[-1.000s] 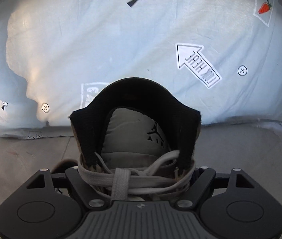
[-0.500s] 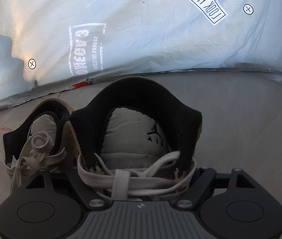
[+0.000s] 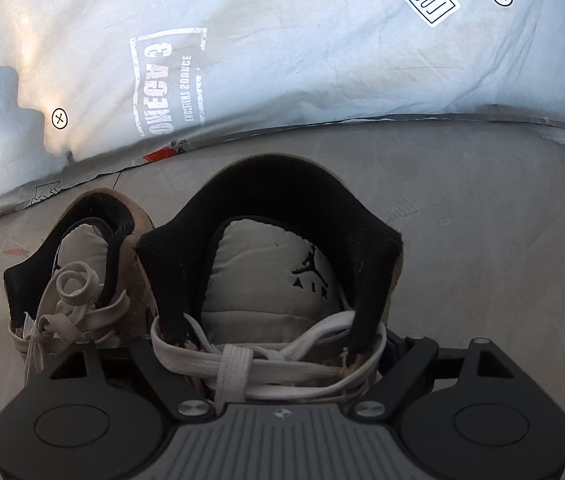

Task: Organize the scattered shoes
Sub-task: 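Lower the tan sneaker beside its pair and open the right gripper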

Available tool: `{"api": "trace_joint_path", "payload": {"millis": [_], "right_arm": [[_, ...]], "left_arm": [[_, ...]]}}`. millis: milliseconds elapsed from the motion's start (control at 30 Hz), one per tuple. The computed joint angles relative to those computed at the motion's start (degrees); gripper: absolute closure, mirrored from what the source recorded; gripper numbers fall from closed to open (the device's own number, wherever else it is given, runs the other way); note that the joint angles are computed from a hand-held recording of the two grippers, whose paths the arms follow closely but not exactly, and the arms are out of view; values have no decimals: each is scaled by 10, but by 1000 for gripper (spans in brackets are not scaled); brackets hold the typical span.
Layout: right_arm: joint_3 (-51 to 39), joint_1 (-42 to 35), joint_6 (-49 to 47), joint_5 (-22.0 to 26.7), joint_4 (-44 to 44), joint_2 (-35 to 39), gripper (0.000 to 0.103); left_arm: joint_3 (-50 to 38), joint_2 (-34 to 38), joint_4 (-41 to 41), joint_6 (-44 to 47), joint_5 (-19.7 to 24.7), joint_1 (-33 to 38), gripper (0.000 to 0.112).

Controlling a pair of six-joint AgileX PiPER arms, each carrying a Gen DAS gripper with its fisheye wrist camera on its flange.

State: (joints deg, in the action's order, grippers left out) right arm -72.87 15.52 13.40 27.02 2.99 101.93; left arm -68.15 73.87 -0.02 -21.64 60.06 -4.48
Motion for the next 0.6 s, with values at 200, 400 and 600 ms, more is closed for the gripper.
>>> {"api": "trace_joint_path", "payload": {"millis": [200, 400, 600], "right_arm": [[-14, 2, -35, 24, 3, 2, 17], [-8, 10, -29, 19, -23, -18, 14], [-14, 7, -45, 32, -5, -27, 14]], "left_arm": [[0, 1, -2, 3, -1, -1, 82], [0, 3, -4, 4, -1, 2, 79], [-2, 4, -11, 11, -3, 4, 78]]}}
